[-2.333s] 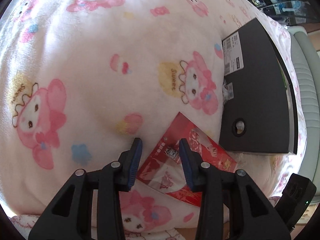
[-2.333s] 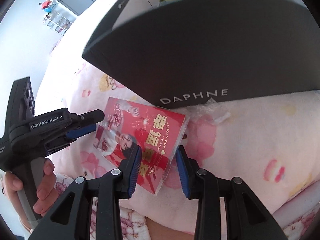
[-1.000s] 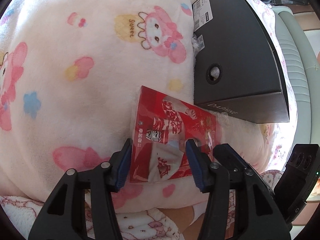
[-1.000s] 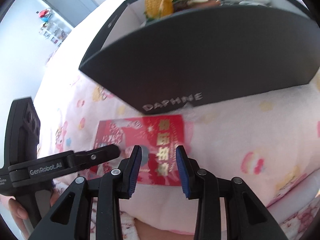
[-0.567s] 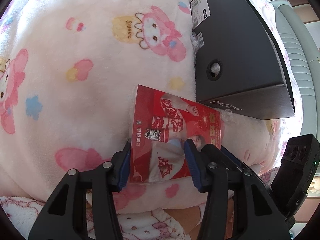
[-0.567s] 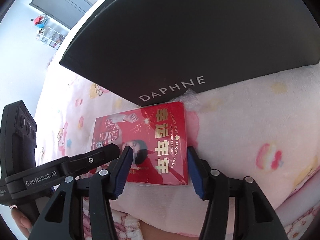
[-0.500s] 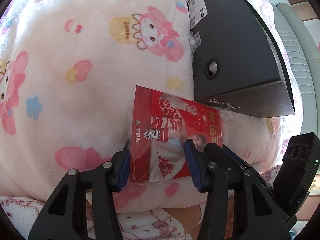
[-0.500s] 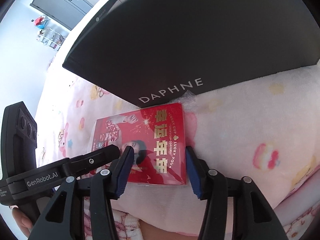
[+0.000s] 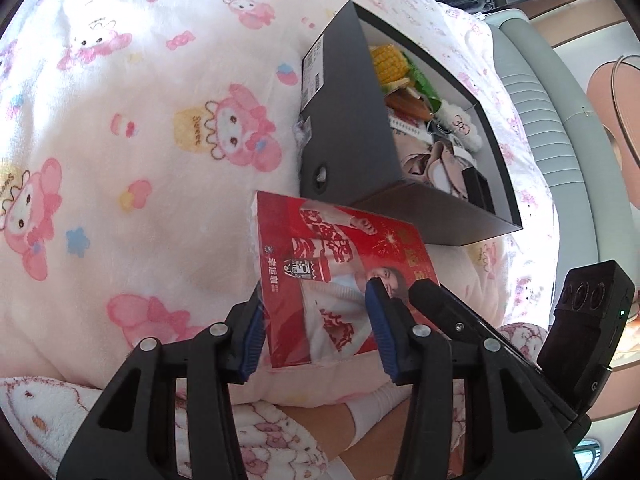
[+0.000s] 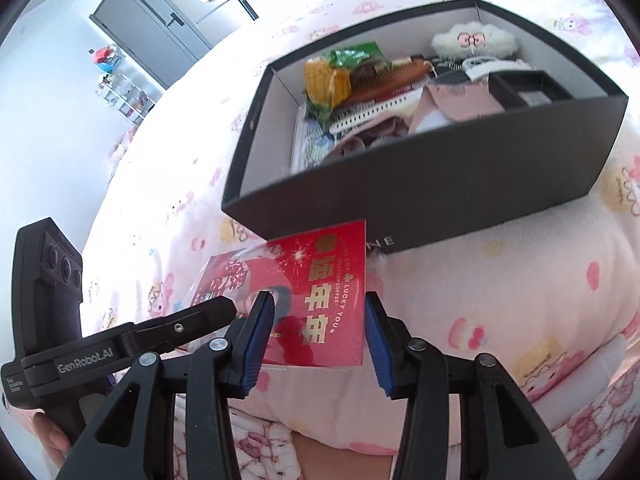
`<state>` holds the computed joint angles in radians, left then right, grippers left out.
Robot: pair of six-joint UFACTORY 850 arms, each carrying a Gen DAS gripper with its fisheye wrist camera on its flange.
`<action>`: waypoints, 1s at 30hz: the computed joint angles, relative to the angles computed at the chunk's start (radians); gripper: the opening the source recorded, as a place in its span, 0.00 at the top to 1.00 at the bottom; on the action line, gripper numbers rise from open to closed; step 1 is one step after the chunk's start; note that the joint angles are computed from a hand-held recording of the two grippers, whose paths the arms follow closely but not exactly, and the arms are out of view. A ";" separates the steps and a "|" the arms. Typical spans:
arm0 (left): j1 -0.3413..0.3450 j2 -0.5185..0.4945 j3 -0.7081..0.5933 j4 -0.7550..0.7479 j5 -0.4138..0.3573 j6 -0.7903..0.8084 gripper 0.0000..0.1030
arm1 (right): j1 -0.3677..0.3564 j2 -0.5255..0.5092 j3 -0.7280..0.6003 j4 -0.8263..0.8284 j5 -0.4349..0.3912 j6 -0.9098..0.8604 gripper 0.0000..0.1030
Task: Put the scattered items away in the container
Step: 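Grasp the red card with the right gripper and lift it, then lower the red card into the box and open the right gripper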
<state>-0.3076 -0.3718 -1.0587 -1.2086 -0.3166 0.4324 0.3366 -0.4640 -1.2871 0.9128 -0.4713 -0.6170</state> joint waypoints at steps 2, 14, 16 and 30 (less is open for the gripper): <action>-0.046 -0.034 -0.055 -0.030 0.021 0.002 0.55 | 0.006 0.014 0.001 0.038 -0.011 -0.022 0.60; -0.075 -0.098 -0.204 0.071 -0.008 -0.115 0.57 | -0.022 -0.046 -0.070 0.159 -0.028 -0.129 0.61; -0.083 -0.105 -0.229 0.118 -0.002 -0.157 0.58 | -0.032 -0.040 -0.070 0.176 -0.031 -0.146 0.61; -0.071 -0.282 -0.544 0.400 -0.047 -0.430 0.57 | -0.040 -0.189 -0.342 -0.006 -0.042 -0.056 0.61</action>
<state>-0.3788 -0.6536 -1.6030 -0.8082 -0.3637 0.0022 0.2965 -0.6526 -1.6292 0.9071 -0.5128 -0.6728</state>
